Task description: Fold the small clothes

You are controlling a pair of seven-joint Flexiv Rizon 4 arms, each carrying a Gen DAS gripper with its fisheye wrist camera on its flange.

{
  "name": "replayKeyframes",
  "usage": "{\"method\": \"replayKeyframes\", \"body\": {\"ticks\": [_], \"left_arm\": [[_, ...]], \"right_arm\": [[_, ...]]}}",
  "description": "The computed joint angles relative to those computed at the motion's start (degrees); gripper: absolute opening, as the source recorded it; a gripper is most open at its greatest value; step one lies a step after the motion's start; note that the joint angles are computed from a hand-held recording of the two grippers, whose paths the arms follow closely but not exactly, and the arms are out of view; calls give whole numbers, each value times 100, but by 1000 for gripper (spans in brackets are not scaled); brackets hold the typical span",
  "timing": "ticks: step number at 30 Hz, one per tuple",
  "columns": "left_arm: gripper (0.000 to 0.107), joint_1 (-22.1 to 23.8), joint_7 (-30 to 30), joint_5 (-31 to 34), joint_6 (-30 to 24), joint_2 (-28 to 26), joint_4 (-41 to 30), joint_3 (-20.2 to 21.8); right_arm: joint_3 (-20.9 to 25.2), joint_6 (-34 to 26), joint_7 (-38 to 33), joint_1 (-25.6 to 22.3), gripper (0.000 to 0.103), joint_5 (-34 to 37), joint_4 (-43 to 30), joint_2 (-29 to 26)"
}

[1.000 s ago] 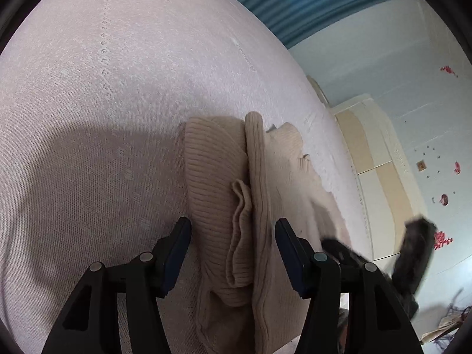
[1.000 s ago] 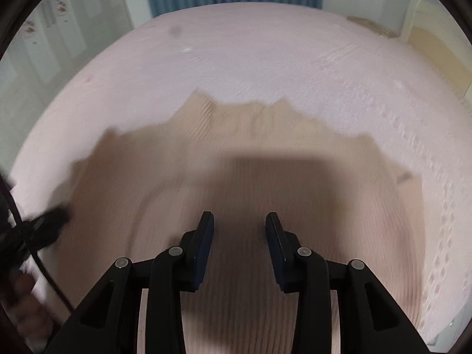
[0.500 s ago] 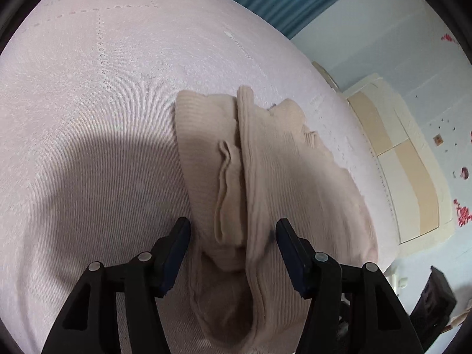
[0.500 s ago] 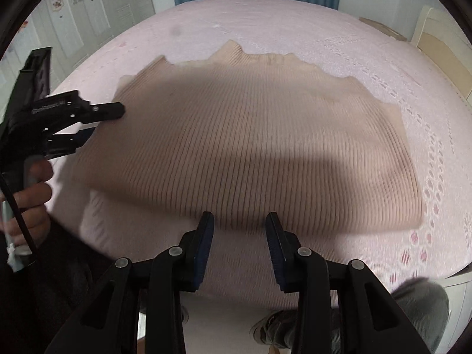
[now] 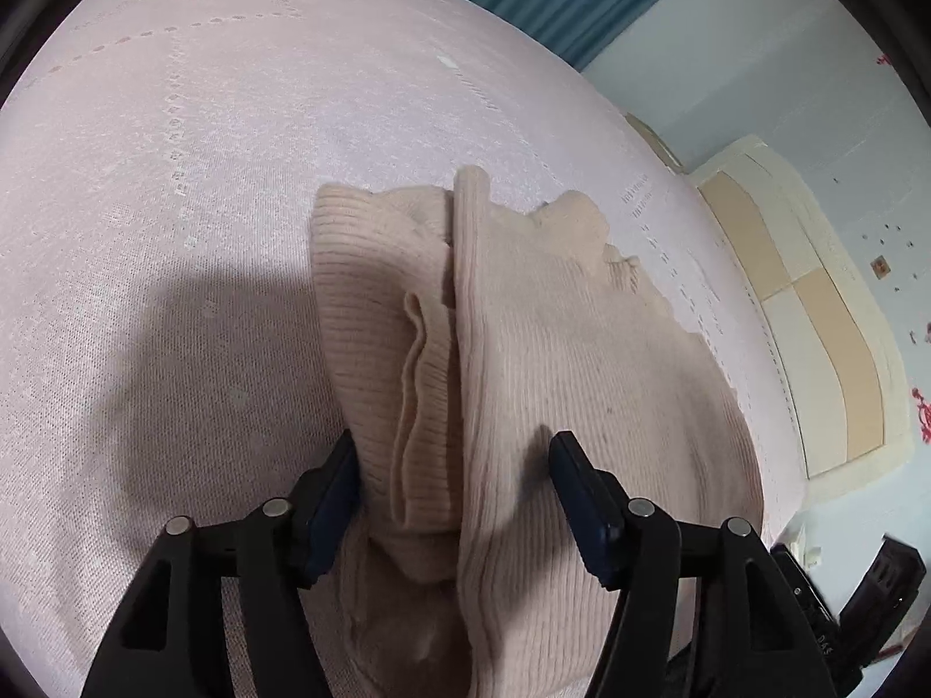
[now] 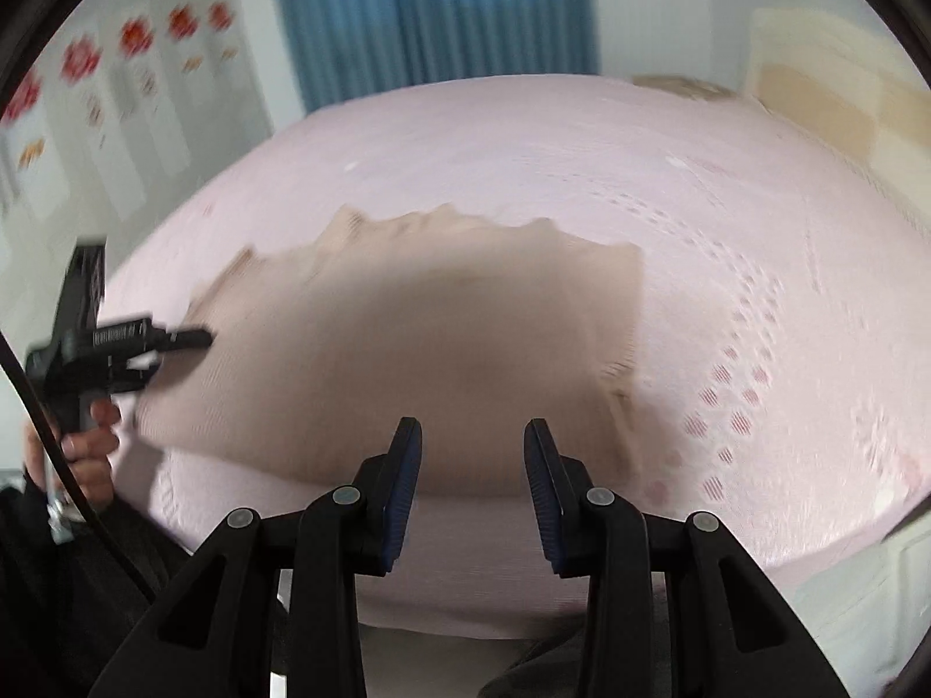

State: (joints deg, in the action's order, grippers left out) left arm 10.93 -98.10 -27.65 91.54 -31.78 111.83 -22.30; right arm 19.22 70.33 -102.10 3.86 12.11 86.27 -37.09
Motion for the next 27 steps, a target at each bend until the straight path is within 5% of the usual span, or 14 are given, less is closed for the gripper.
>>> {"method": "replayKeyframes", "body": {"ticks": [2, 3, 7, 9, 14, 21, 23, 27], "left_arm": [[34, -458, -679, 298, -230, 17, -215, 650], [26, -574, -509, -112, -231, 40, -214, 695], [23, -402, -541, -340, 122, 163, -113, 339], [23, -646, -773, -175, 31, 260, -239, 597], [22, -1779, -1543, 307, -819, 287, -1124, 1868], [21, -2638, -2694, 1521, -2038, -116, -2717, 2764], [21, -2737, -2901, 1764, -2354, -365, -3285, 2776], [21, -2815, -3027, 2022, -2940, -975, -4395, 2562]], "right_arm": [[330, -112, -172, -354, 37, 383, -207, -122], [337, -47, -192, -380, 37, 481, -219, -140], [497, 177, -423, -603, 36, 801, -241, -263], [502, 696, -595, -593, 36, 897, -133, -311], [645, 962, -459, -718, 36, 766, -218, -579], [1204, 676, -440, -1374, 36, 1131, -602, -881], [867, 918, -71, -1232, 34, 1264, -562, -829], [-552, 1925, 1236, -351, 33, 1029, -115, -627]]}}
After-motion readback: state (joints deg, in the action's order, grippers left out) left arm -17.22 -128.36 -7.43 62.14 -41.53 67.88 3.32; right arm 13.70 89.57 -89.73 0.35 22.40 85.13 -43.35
